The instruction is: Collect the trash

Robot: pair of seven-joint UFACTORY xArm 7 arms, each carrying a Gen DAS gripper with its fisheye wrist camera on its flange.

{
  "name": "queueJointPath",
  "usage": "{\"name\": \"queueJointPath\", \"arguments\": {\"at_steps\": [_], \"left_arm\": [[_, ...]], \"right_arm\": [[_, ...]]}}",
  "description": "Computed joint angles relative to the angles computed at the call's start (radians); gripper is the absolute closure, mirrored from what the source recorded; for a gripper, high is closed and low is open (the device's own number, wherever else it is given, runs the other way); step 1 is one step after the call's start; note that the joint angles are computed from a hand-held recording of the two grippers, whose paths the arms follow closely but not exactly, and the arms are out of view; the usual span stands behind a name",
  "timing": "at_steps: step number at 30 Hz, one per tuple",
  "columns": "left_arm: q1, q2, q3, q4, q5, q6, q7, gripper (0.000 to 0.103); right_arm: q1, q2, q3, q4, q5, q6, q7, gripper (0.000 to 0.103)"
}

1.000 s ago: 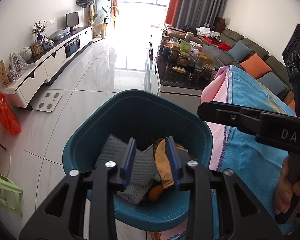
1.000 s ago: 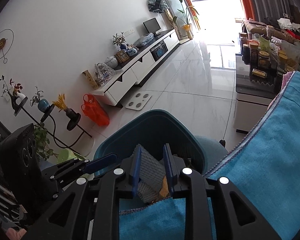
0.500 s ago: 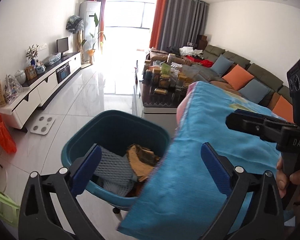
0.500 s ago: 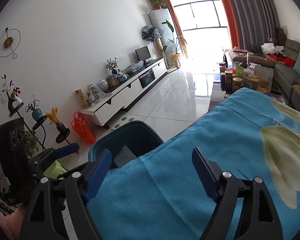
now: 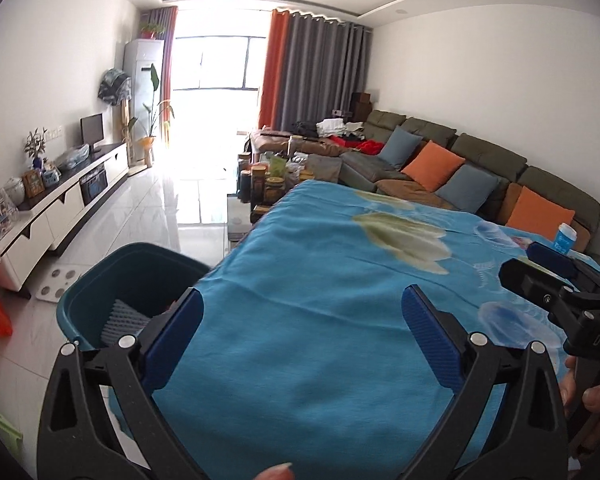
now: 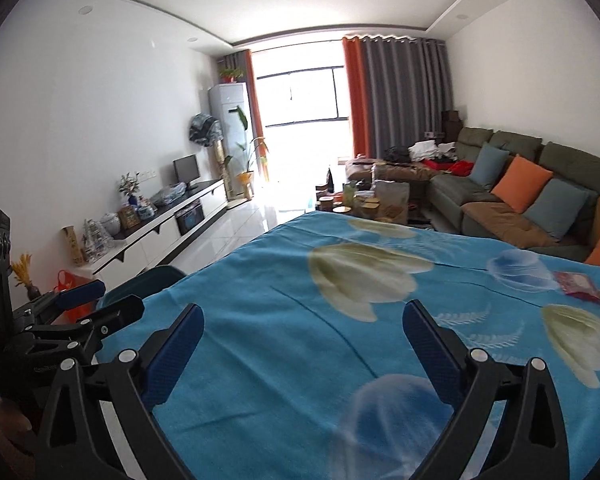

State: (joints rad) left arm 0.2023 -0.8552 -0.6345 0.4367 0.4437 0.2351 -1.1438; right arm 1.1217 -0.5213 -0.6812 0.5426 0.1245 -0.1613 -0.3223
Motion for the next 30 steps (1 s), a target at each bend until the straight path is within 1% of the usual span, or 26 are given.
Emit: {"name": "queueJointPath", "arguments": {"at_steps": [3, 5, 8, 10, 12, 18, 22, 23, 26, 29, 30], "left_arm": [[0.046, 0.011, -0.071, 0.041, 0.011, -0.011, -0.039, 0.005], [0.076, 0.007, -0.114, 0.064, 0.022, -0.009, -0.062, 0.005], [0.116, -0.01, -0.172, 0.093, 0.039, 0.0, -0.093, 0.005], [0.133, -0.014, -0.198, 0.11, 0.044, 0.009, -0.108, 0.005], [0.155, -0.02, -0.219, 0.119, 0.051, -0.004, -0.124, 0.005], [0.158, -0.063, -0.251, 0.111, 0.048, -0.003, -0.146, 0.005], [0.165, -0.078, -0.267, 0.112, 0.044, -0.008, -0.149, 0.005], [0.17, -0.084, -0.274, 0.112, 0.043, -0.009, -0.153, 0.005], [0.176, -0.098, -0.287, 0.11, 0.038, -0.02, -0.156, 0.005], [0.187, -0.111, -0.302, 0.113, 0.032, -0.028, -0.156, 0.005], [0.189, -0.115, -0.306, 0.114, 0.028, -0.03, -0.155, 0.005]], "right_arm": [[-0.133, -0.011, 0.092, -0.055, -0.004, -0.054, 0.032, 0.007], [-0.209, -0.021, 0.13, -0.087, -0.021, -0.088, 0.053, 0.007], [-0.281, -0.041, 0.158, -0.128, -0.045, -0.129, 0.084, 0.007], [-0.329, -0.053, 0.178, -0.151, -0.062, -0.148, 0.102, 0.007], [-0.375, -0.054, 0.204, -0.169, -0.078, -0.168, 0.119, 0.007], [-0.437, -0.066, 0.218, -0.206, -0.141, -0.207, 0.18, 0.007], [-0.499, -0.07, 0.261, -0.233, -0.17, -0.257, 0.221, 0.007], [-0.509, -0.077, 0.264, -0.238, -0.184, -0.257, 0.229, 0.007], [-0.561, -0.087, 0.302, -0.25, -0.207, -0.259, 0.255, 0.007], [-0.579, -0.095, 0.294, -0.259, -0.245, -0.271, 0.288, 0.007], [-0.593, -0.095, 0.303, -0.259, -0.251, -0.27, 0.3, 0.007]]}}
